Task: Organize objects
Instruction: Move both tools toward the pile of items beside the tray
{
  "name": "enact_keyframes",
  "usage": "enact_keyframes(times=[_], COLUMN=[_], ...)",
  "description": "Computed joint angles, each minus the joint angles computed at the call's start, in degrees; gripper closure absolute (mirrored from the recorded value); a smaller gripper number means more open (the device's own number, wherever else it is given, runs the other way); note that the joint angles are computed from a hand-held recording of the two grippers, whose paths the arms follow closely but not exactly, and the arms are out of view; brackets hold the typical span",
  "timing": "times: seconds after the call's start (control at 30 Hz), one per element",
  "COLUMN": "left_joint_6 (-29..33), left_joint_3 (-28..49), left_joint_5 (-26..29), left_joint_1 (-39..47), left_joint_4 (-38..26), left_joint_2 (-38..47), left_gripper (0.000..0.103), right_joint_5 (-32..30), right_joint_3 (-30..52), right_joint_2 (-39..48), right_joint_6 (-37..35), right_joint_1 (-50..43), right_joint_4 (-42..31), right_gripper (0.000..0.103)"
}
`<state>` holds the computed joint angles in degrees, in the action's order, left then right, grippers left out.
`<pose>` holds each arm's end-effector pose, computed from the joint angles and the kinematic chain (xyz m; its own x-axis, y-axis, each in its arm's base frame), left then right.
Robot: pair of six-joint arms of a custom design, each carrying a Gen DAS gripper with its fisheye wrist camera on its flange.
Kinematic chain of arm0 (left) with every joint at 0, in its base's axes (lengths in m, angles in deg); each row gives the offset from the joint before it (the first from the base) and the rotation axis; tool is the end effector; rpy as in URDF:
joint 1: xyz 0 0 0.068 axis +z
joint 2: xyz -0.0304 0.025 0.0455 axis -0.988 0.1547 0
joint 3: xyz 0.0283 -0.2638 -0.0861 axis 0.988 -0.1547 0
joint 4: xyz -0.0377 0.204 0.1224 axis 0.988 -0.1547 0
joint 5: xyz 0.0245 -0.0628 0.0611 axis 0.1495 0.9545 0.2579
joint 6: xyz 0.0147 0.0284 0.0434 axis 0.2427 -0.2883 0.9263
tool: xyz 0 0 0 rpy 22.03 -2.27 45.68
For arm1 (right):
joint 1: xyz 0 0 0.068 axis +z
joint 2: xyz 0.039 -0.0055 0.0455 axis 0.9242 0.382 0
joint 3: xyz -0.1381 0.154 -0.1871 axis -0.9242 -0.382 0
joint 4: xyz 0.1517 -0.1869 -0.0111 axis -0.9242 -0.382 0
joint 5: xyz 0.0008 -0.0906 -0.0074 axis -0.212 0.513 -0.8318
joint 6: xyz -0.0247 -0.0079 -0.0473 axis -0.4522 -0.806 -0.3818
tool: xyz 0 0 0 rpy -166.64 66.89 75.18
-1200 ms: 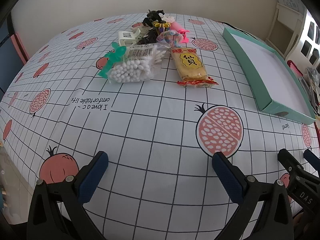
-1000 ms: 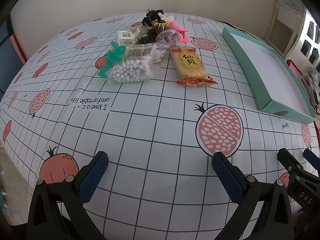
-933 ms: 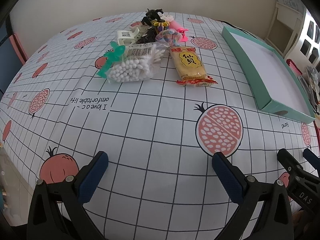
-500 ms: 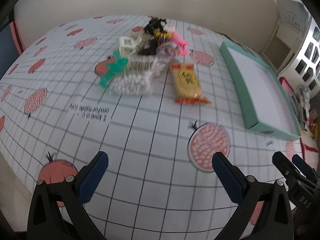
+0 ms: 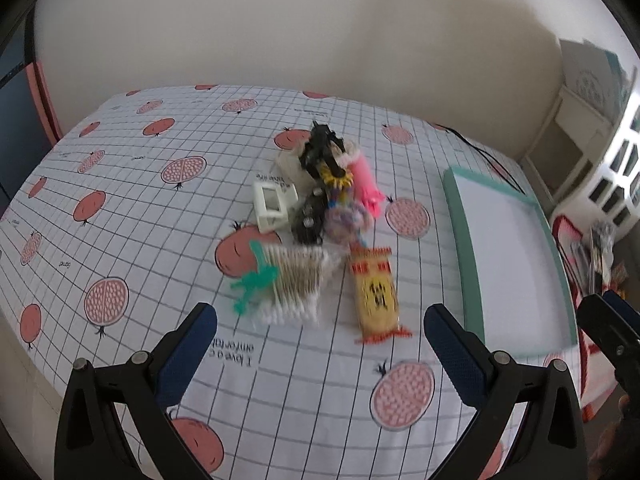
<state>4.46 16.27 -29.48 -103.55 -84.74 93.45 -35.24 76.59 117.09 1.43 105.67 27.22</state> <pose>0.1616 -0.0581 0.1196 -0.7921 -0.2424 -0.5602 -0.2005 0.9702 -0.1363 0.1496 0.1086 0.1344 -0.7193 -0.1047 -0.6868 -0.2528 0.9602 0.1184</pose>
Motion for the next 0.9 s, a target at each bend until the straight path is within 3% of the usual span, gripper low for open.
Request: enact_keyframes(times=[0.13,0.33,0.67,0.9], left_joint_6=[2.3,6.3,11.4,12.1], left_joint_3=[3.5,7.8,11.3,10.9], left_joint_5=[3.5,3.8,9.9,12.9], left_joint_1=[5.2,10.7,21.3,25.4], left_joint_4=[-0.8,-1.0,4.5,7.5], left_joint_2=[2.8,8.8,20.1,25.6], left_gripper=[0.0,0.0,0.0,0.0], right_joint_5=[-1.6,-2.9,-5.2,-5.2], right_joint_3=[6.1,14.0,28.0,33.7], right_joint_2=[2.6,10.8,27.3,36.8], right_joint_6=[-0.5,-1.0,-3.2,-2.8], right_joint_1=[-1.1,-0.5,0.8,2.4], right_joint_4=[-2.9,-3.3,-2.9,-3.8], right_gripper=[0.0,0.0,0.0,0.0])
